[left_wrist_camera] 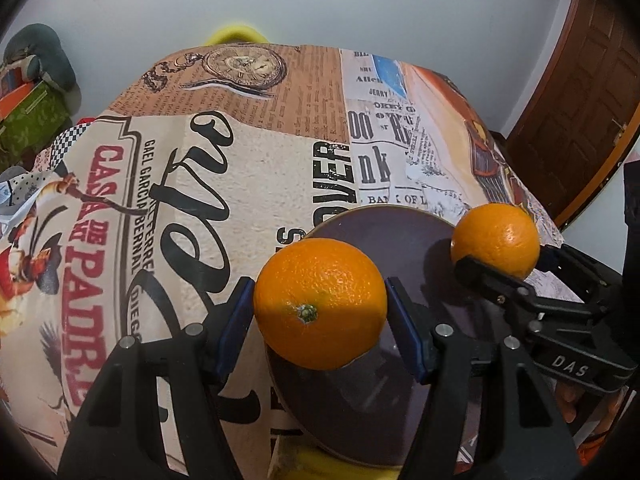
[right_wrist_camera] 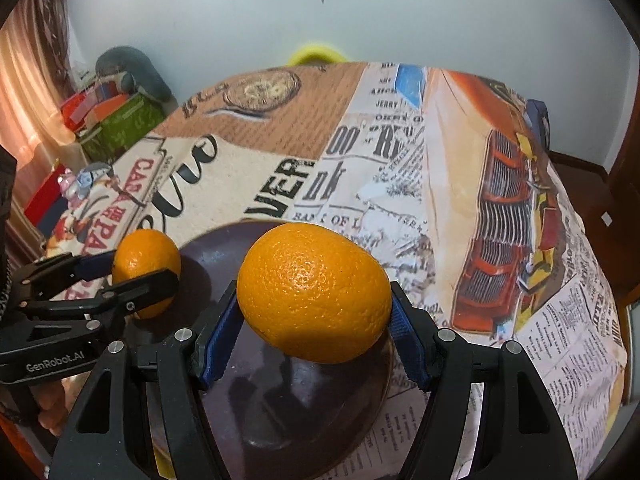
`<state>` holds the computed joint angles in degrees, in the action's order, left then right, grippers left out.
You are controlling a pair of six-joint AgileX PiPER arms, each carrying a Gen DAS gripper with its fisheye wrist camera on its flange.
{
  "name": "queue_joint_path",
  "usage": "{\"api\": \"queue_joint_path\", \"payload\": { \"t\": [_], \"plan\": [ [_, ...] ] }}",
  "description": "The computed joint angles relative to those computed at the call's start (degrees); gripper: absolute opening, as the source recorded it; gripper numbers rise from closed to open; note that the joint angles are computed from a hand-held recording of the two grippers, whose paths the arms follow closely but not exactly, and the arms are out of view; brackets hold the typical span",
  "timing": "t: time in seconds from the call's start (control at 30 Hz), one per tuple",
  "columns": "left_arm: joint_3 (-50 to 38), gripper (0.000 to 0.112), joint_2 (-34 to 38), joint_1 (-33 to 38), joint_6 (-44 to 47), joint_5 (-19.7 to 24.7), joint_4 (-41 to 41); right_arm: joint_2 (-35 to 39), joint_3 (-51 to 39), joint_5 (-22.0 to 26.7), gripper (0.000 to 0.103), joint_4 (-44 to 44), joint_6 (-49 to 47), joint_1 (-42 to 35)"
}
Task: Organize fruits
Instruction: 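Lower both held oranges onto the grey plate and open both tools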
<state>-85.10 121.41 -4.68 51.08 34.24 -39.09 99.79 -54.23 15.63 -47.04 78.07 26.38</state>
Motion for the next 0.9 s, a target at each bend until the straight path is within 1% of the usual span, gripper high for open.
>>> {"api": "queue_joint_path", "payload": {
  "t": [0.13,0.23,0.33,0.37,0.5,0.53,0.57,0.63,0.7,0.73,0.83,0.9],
  "plan": [
    [-1.7,0.064,1.2,-0.1,-1.8,1.0,1.4,0.4,0.2,-1.9,0.066,6.0,-5.7,-1.3],
    [-1.5,0.064,1.2,-0.4,-1.7,0.4,1.6,0.8,-0.1,-2.1,0.066,9.4,-9.0,-1.8],
    [-0.9,0.064,0.9,-0.7,-1.5,-0.4,1.9,1.3,-0.2,-3.0,0.066,16.7,-16.1,-2.7],
    [-0.8,0.064,0.9,-0.8,-1.7,-0.5,2.1,1.4,-0.3,-2.8,0.066,17.0,-16.4,-2.7],
    [-1.2,0.067,1.0,-1.0,-2.9,-0.2,2.9,1.5,-1.0,-0.5,0.068,15.3,-15.0,-2.0],
    [-1.5,0.068,1.1,-1.0,-2.7,0.3,2.8,1.2,-0.8,-1.0,0.068,16.9,-16.8,-2.2],
    [-1.3,0.068,0.9,-0.9,-2.3,0.3,2.4,0.9,-0.4,-1.5,0.069,16.3,-16.3,-2.3],
    [0.4,0.070,-0.5,-1.0,-0.6,-1.5,1.1,-0.2,0.4,-1.8,0.074,13.0,-13.1,-1.9],
    [2.4,0.074,-2.2,-1.0,1.1,-4.0,-0.1,-1.4,0.9,-0.7,0.075,8.1,-8.3,-0.9],
    [2.9,0.075,-2.9,-0.8,2.0,-4.2,-1.0,-2.1,1.2,-0.1,0.075,6.4,-6.4,-0.4],
    [3.6,0.076,-4.6,0.1,2.3,-2.7,-1.6,-3.8,2.3,0.6,0.075,4.5,-3.9,0.3],
    [5.3,0.076,-6.4,0.5,3.5,-2.9,-2.2,-5.2,2.9,2.0,0.075,2.5,-1.5,1.4]
  ]
}}
